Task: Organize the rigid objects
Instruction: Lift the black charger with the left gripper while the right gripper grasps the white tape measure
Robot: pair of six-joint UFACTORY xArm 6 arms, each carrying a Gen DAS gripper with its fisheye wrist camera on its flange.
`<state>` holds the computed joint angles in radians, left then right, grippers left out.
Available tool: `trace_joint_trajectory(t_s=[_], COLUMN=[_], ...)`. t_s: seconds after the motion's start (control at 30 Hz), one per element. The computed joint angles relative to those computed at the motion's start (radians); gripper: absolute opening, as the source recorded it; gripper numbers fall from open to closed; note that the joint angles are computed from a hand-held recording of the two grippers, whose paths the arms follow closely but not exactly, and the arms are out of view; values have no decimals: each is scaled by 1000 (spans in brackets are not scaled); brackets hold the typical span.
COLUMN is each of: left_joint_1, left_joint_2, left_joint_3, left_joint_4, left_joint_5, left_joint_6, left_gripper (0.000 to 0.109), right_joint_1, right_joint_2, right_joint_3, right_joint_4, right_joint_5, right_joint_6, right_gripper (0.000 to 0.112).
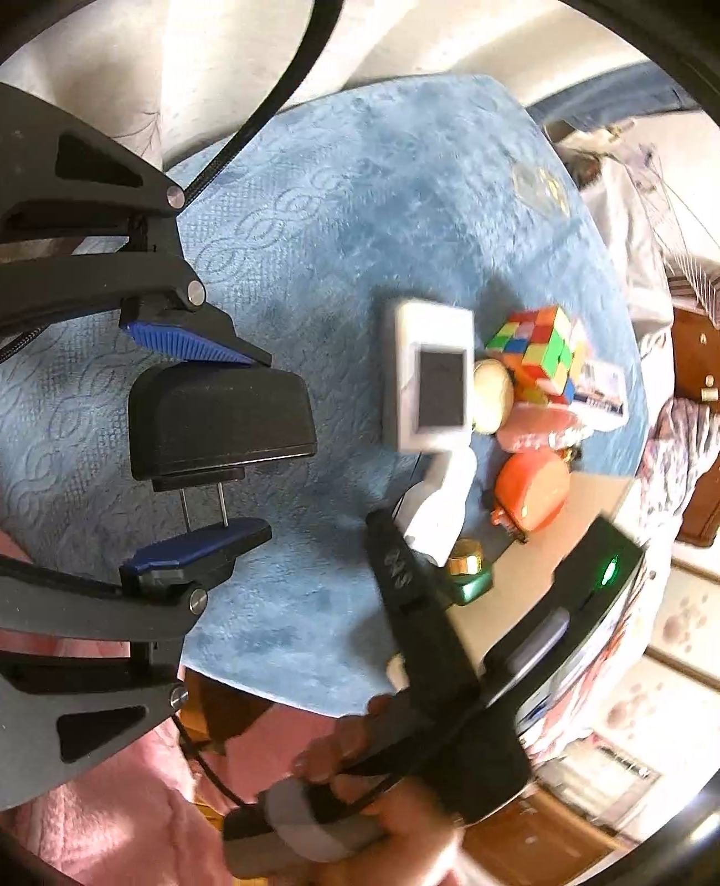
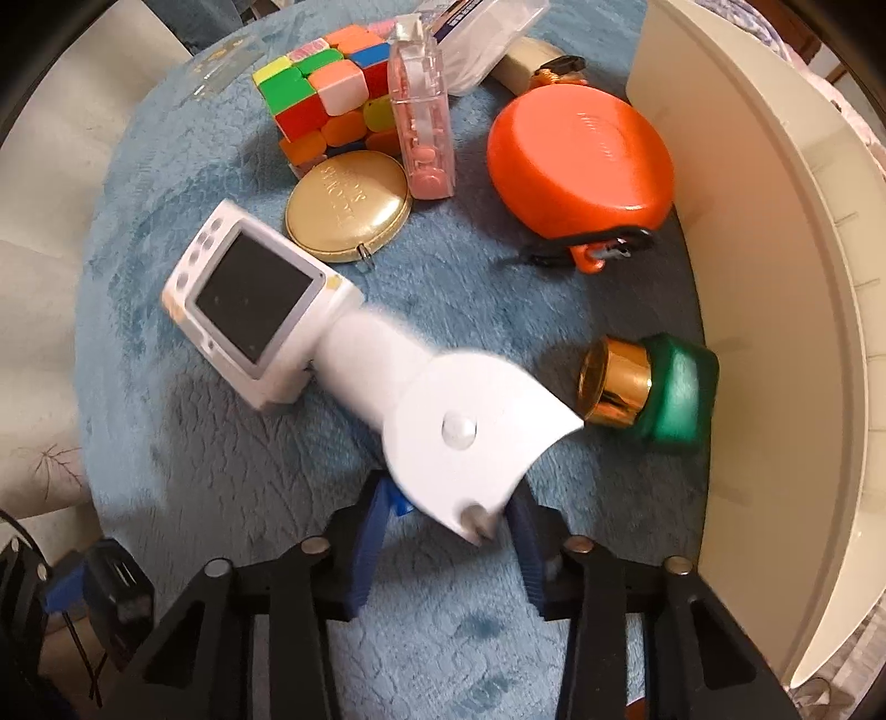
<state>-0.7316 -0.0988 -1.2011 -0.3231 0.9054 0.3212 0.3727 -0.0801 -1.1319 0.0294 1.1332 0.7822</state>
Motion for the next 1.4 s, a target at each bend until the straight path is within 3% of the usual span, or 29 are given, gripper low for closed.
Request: trace_joint_trajectory(t_s=[0.03, 0.23, 0.43, 0.6, 0.7, 0.83, 0.9, 1.1, 1.4], left_joint_1=[-9, 8, -26, -33, -42, -50, -53, -58, -53], left_joint_2=[-2, -44, -25, -40, -51, -56, -56, -49, -37], left_joint_3=[-5, 7, 8, 19, 28, 30, 28, 17, 2], left_joint_4=[13, 43, 82, 83, 85, 79, 75, 63, 67], left_joint_5=[-2, -7, -54, -55, -54, -51, -49, -49, -49], left_joint_6=[-23, -78, -152, -158, -166, -168, -165, -156, -158], left_gripper=[57, 57, 57, 57, 57, 57, 57, 57, 57], right_joint_1=[0, 9, -17, -56, -77, -99, -104, -95, -95], right_joint_2=[-11, -95, -187, -274, -272, -264, -261, -205, -150], right_joint_3=[9, 58, 88, 195, 226, 246, 252, 230, 209], right_joint_4=[11, 34, 11, 31, 42, 55, 55, 19, -52], right_joint_5=[-1, -35, -23, -93, -156, -182, -197, -226, -228], right_joint_6=[-3, -9, 14, 28, 47, 43, 43, 59, 68], right_gripper=[13, 13, 15, 47, 55, 59, 69, 80, 80])
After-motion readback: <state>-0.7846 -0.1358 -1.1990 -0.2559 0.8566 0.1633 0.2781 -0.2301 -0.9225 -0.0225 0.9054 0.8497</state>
